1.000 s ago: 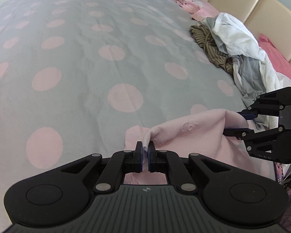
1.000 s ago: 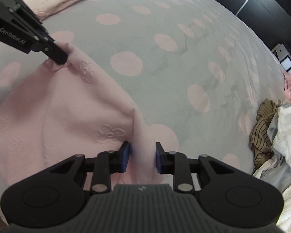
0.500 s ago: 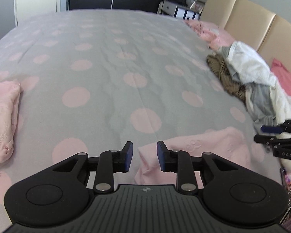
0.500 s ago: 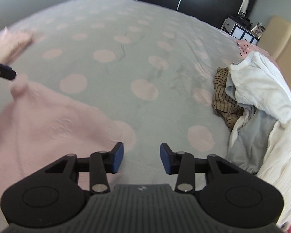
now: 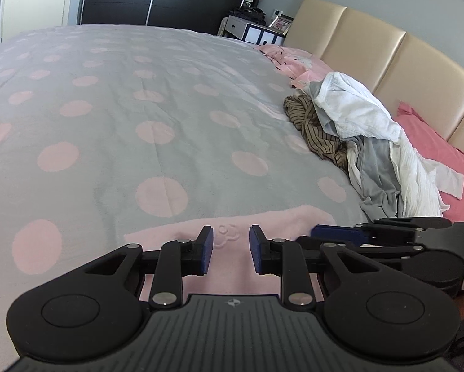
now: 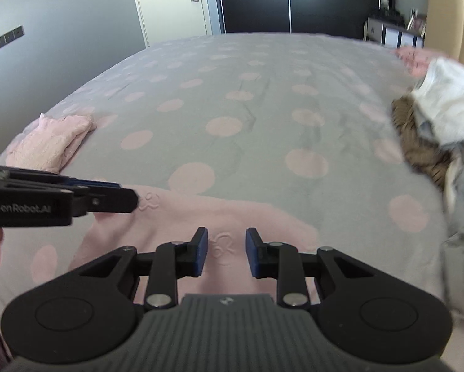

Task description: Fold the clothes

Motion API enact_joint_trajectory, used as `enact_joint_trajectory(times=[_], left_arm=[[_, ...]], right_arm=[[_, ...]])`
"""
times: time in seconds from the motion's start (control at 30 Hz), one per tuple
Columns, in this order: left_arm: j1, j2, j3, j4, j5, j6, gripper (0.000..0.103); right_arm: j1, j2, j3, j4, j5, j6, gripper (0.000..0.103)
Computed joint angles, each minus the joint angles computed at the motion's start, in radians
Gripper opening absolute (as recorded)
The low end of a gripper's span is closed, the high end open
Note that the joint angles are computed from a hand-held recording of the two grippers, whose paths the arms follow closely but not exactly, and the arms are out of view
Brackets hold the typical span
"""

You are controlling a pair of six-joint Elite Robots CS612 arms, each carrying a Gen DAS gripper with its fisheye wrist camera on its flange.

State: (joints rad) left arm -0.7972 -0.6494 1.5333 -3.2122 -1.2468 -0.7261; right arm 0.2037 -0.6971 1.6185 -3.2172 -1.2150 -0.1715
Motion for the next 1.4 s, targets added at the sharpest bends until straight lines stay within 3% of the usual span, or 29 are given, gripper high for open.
enact_joint_trajectory(times=[0.17, 0.27, 0.43, 0.53, 0.7, 0.8, 0.97, 1.1, 1.17, 1.27, 1.33, 1.4], left_arm=[[0.02, 0.042, -0.052, 0.133, -0.039, -0.044, 0.02], [0.03, 0.065, -0.061, 0.143, -0.059, -0.078, 0.016], [0.034, 0.066, -0.06, 0.152, -0.081, -0.022, 0.014], [0.045, 0.066, -0.059, 0.149, -0.112, -0.055, 0.009], [0.038, 0.041, -0.029, 0.123, -0.076, -0.022, 0.008], [0.026, 0.009, 0.011, 0.137, -0.004, -0.045, 0.009], [0.011, -0.046, 0.083, 0.167, 0.067, -0.121, 0.01], [-0.018, -0.076, 0.134, 0.074, 0.043, -0.066, 0.01], [-0.038, -0.083, 0.146, 0.063, 0.03, -0.019, 0.013], [-0.063, -0.088, 0.157, 0.085, 0.04, -0.006, 0.02], [-0.075, -0.089, 0.168, 0.098, 0.063, -0.042, 0.041], [-0.082, -0.088, 0.186, 0.083, 0.102, -0.095, 0.049]], right_arm=[[0.015, 0.056, -0.074, 0.087, -0.038, -0.004, 0.027], [0.015, 0.084, -0.104, 0.127, -0.032, -0.009, 0.025], [0.008, 0.099, -0.117, 0.147, -0.006, -0.041, 0.024], [0.003, 0.105, -0.121, 0.142, 0.007, -0.054, 0.024], [-0.009, 0.08, -0.094, 0.123, 0.003, -0.052, 0.023], [-0.017, 0.05, -0.058, 0.097, -0.064, -0.029, 0.027], [-0.056, -0.005, 0.034, 0.05, -0.003, -0.011, 0.034], [-0.066, -0.04, 0.112, -0.025, 0.087, -0.088, 0.039], [-0.062, -0.053, 0.141, -0.047, 0.122, -0.136, 0.045], [-0.045, -0.069, 0.171, -0.04, 0.102, -0.228, 0.056], [-0.04, -0.067, 0.184, -0.067, 0.072, -0.241, 0.063], [-0.044, -0.06, 0.185, -0.084, 0.051, -0.205, 0.067]])
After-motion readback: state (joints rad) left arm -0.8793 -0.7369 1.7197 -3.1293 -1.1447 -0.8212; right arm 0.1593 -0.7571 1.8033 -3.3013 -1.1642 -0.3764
